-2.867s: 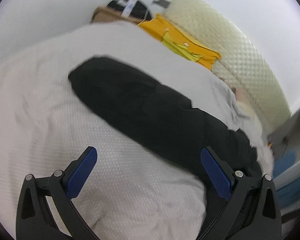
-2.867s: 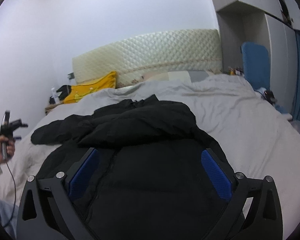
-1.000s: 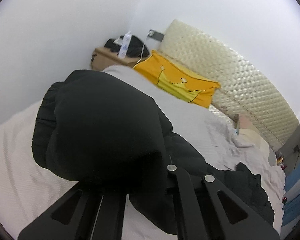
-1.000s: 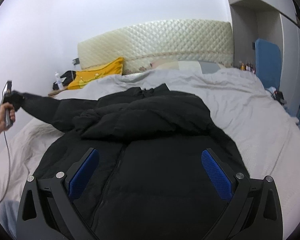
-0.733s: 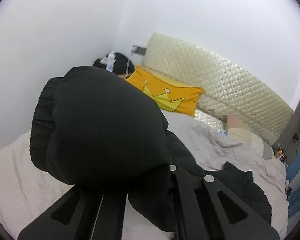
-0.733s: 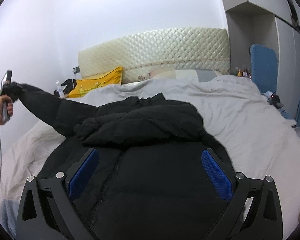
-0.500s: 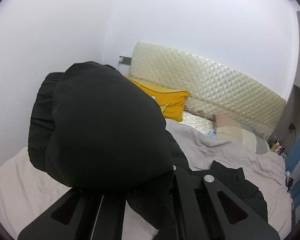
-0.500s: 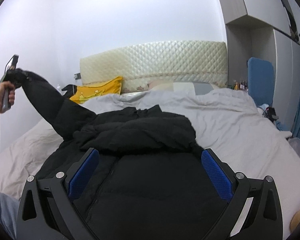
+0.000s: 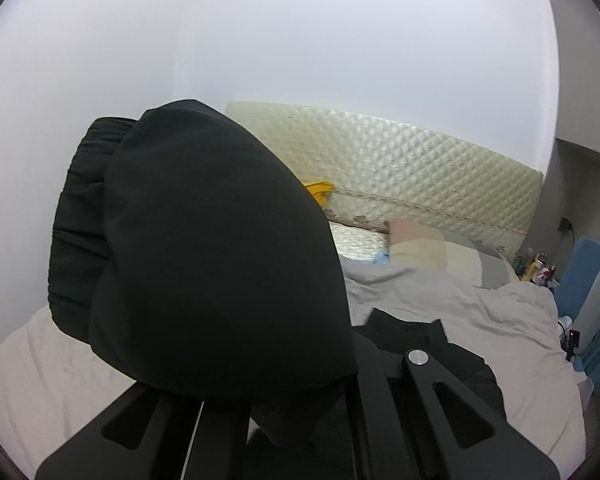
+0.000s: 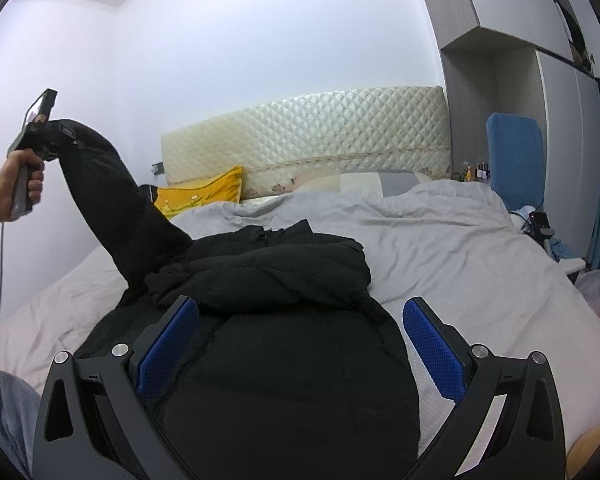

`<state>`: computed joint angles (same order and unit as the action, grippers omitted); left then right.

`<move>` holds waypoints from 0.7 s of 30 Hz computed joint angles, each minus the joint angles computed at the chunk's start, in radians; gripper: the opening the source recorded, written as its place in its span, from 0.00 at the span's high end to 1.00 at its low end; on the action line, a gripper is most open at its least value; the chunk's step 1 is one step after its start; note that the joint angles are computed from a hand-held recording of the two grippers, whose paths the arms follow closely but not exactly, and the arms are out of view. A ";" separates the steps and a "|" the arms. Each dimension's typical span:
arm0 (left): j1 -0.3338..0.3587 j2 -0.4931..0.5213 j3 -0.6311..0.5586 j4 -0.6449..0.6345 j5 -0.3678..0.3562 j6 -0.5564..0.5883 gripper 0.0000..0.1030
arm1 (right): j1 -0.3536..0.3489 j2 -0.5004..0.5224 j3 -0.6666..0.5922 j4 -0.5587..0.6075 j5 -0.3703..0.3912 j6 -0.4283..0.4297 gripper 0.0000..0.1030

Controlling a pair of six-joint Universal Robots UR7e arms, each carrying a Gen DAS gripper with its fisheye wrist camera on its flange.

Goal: Fold large clothes
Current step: 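Lift the sleeve with the left gripper and swing it over the jacket body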

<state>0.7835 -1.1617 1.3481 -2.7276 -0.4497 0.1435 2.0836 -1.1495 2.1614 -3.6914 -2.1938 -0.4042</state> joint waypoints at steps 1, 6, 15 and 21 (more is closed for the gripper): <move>-0.008 0.003 0.011 -0.008 0.005 0.002 0.96 | -0.006 -0.012 0.008 0.004 0.006 -0.006 0.00; -0.063 0.034 0.054 -0.013 0.041 -0.020 0.96 | -0.024 -0.048 0.040 -0.019 0.028 -0.032 0.00; -0.116 0.127 0.088 -0.019 0.072 -0.027 0.96 | -0.025 -0.070 0.091 -0.135 -0.013 -0.056 0.00; -0.120 0.206 0.098 -0.031 0.047 -0.019 0.94 | -0.058 -0.123 0.138 -0.138 0.043 -0.022 0.00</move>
